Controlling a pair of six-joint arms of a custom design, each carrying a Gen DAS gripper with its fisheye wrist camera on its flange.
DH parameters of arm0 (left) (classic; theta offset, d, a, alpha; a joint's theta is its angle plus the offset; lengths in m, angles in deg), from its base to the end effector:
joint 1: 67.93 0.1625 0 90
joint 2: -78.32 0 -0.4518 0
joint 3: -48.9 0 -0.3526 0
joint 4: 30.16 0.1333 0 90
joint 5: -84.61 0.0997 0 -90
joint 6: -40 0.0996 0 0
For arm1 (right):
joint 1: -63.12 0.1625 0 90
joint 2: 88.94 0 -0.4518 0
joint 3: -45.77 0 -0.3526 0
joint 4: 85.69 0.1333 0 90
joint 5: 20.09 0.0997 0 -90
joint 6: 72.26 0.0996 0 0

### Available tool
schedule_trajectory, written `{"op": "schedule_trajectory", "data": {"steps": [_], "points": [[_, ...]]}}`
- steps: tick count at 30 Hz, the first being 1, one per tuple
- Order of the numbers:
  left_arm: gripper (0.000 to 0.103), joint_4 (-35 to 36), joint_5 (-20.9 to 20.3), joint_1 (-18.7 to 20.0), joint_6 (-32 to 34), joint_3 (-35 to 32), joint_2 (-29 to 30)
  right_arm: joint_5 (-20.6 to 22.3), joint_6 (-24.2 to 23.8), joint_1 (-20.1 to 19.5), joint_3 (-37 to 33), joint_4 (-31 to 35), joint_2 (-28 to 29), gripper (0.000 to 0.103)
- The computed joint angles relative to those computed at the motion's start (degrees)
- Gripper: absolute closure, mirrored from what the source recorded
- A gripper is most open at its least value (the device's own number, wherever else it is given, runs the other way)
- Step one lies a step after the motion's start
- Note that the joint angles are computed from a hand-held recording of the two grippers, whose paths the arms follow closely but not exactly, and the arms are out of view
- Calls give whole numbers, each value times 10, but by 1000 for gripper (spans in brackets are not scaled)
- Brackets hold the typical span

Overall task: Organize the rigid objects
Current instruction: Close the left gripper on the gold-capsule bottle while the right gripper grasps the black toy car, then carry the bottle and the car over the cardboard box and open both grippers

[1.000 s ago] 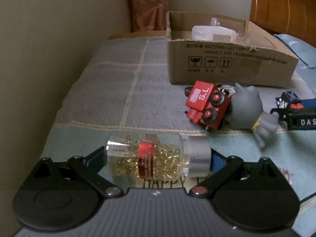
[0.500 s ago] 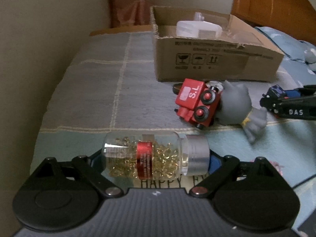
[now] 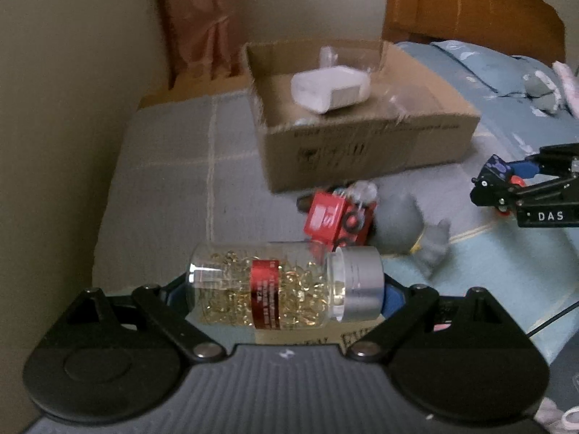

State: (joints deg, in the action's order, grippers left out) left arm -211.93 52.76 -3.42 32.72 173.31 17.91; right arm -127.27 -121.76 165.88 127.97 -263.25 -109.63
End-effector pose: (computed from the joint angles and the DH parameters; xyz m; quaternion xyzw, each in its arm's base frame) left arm -0.0143 -0.5364 0.2384 0.0191 0.8562 -0.3343 0.3934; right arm 0.2608 -0.6814 -0.0295 0.4692 -0.8420 0.1656 0.2083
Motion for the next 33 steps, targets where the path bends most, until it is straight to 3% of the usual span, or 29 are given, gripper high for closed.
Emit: {"op": "schedule_trajectory", "data": {"steps": [7, 15, 23, 24, 26, 28, 33], "points": [[9, 37, -33, 2, 53, -58, -13, 37, 0, 11, -38, 24, -6, 45], [9, 28, -33, 16, 149, -154, 23, 37, 13, 21, -172, 94, 45, 45], [9, 54, -42, 39, 200, -264, 64, 29, 43, 26, -327, 181, 114, 45], [9, 56, -43, 41, 206, -275, 69, 30, 45, 26, -347, 191, 124, 43], [9, 61, -44, 45, 212, -300, 80, 21, 53, 27, -374, 204, 137, 25], [9, 71, -48, 48, 214, -321, 88, 34, 52, 24, -351, 177, 128, 9], [9, 106, -54, 57, 208, -372, 109, 37, 68, 19, -266, 131, 85, 0]]}}
